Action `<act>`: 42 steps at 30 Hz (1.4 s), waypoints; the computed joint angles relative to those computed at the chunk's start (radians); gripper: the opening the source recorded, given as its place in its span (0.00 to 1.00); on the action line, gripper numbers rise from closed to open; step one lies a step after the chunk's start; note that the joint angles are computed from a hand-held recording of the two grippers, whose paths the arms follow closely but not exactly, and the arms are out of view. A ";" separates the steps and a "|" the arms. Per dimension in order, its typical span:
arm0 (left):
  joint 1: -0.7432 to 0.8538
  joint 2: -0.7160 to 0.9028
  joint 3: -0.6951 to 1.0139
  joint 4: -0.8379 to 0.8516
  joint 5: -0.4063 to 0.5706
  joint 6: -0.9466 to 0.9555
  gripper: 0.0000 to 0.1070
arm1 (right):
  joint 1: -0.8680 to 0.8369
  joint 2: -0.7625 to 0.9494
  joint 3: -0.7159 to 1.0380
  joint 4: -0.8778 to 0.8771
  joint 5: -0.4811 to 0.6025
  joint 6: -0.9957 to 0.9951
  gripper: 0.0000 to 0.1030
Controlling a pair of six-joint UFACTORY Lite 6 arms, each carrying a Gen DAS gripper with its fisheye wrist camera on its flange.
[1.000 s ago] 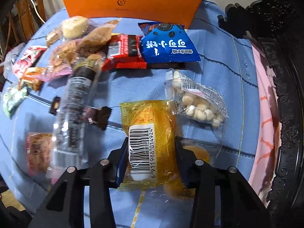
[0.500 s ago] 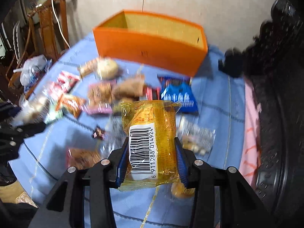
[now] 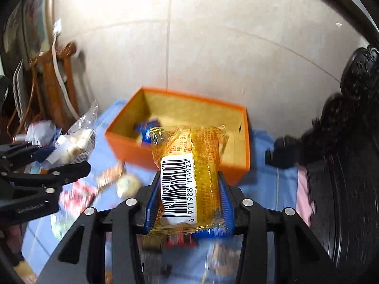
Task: Organize snacks
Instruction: 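Carry both bags over the orange box and open both tools to drop them, then grasp the pale green snack bag with the left tool while the right tool grasps the pink cookie bag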
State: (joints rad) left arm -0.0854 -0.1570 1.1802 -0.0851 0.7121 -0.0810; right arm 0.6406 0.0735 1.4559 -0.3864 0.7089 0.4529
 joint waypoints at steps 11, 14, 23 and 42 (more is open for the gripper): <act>0.015 0.633 0.640 0.034 0.030 -0.033 0.48 | -0.140 0.569 0.624 0.160 0.047 -0.159 0.43; 0.012 0.713 0.718 0.040 0.038 -0.040 0.49 | -0.145 0.664 0.722 0.131 0.074 -0.139 0.44; -0.016 0.663 0.658 0.226 0.002 -0.199 0.88 | -0.166 0.592 0.583 0.038 0.037 -0.054 0.70; -0.078 -0.097 -0.154 0.277 -0.019 -0.239 0.89 | -0.063 -0.306 -0.498 -0.045 -0.040 0.167 0.83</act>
